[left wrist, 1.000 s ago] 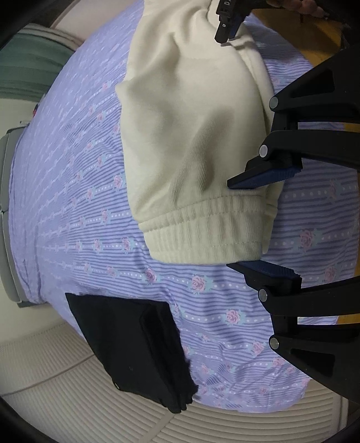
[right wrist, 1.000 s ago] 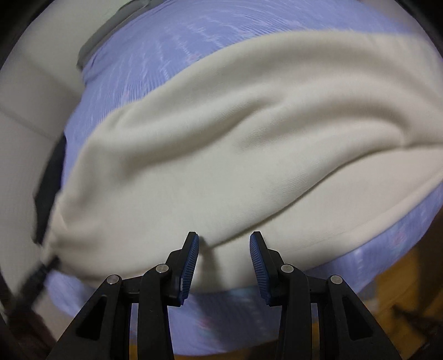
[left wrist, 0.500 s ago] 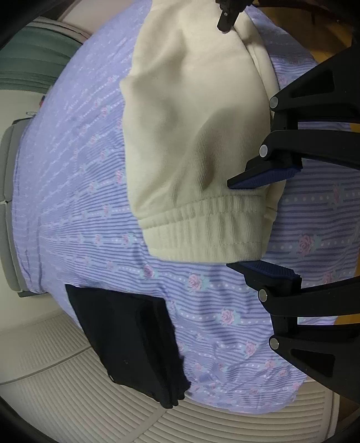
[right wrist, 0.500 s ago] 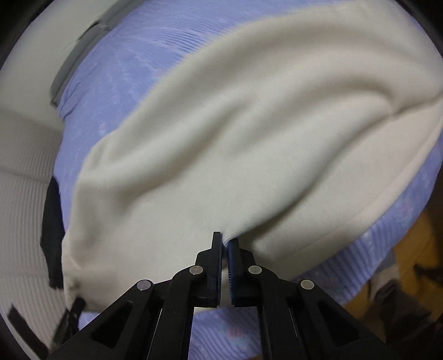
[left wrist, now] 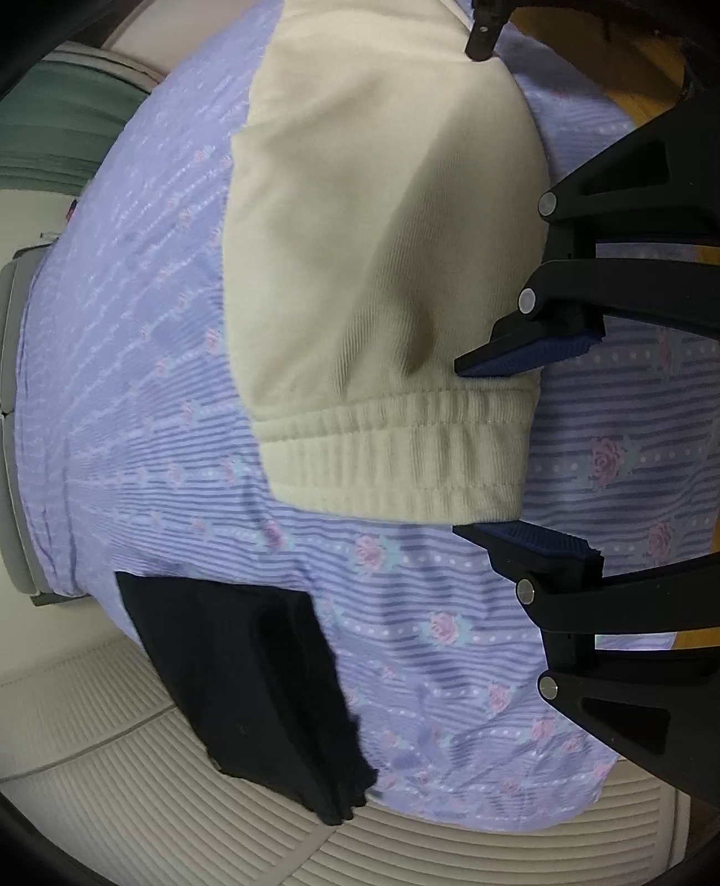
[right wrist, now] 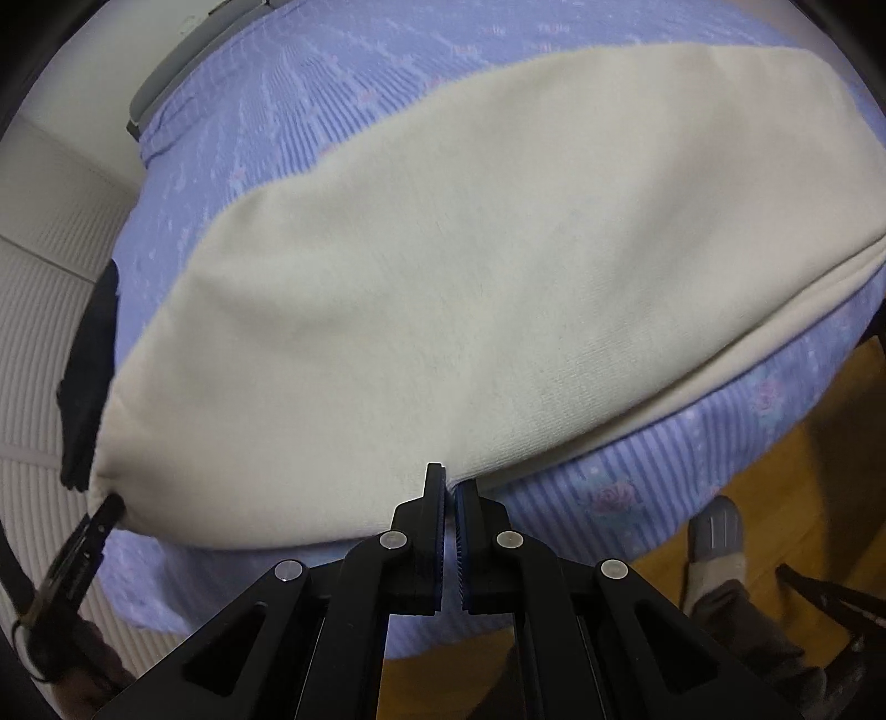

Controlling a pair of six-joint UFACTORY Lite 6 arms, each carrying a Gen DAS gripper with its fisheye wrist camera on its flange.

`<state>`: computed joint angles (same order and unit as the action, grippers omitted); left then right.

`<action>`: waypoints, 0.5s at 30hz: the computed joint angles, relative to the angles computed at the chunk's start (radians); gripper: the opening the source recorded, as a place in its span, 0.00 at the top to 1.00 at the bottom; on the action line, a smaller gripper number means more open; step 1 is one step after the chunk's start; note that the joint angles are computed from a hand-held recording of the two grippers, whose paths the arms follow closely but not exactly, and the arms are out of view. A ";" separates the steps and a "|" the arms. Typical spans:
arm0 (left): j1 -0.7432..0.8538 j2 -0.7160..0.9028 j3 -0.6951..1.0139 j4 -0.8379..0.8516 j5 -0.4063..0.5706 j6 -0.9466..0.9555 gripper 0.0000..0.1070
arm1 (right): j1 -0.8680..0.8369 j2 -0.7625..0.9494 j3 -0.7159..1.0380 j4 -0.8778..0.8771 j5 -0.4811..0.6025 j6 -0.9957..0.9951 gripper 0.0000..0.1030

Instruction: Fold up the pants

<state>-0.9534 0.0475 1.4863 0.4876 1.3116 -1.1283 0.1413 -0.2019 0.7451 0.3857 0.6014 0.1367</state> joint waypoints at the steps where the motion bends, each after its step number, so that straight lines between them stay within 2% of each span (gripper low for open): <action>1: 0.001 -0.004 -0.017 -0.001 -0.008 -0.005 0.54 | -0.001 0.027 -0.002 0.021 -0.027 -0.029 0.96; 4: -0.005 -0.007 -0.044 0.000 -0.018 -0.015 0.54 | 0.012 0.098 0.012 0.066 -0.076 -0.076 0.94; 6: -0.009 -0.013 -0.045 0.002 -0.016 -0.022 0.54 | 0.011 0.097 0.014 0.063 -0.069 -0.085 0.93; 7: -0.015 -0.015 -0.039 0.005 -0.010 -0.027 0.54 | 0.018 0.078 0.007 0.039 -0.059 -0.065 0.89; 8: -0.021 -0.018 -0.033 0.010 -0.005 -0.032 0.54 | 0.027 0.064 0.010 -0.004 -0.041 -0.034 0.86; 10: -0.038 -0.018 -0.008 0.020 0.014 -0.042 0.53 | 0.039 0.020 0.011 -0.081 0.007 0.028 0.65; 12: -0.047 -0.016 0.017 0.025 0.036 -0.049 0.52 | 0.055 -0.029 0.030 -0.135 0.075 0.046 0.63; 15: -0.056 -0.018 0.045 0.025 0.058 -0.083 0.52 | 0.094 -0.038 0.144 -0.178 0.151 -0.044 0.63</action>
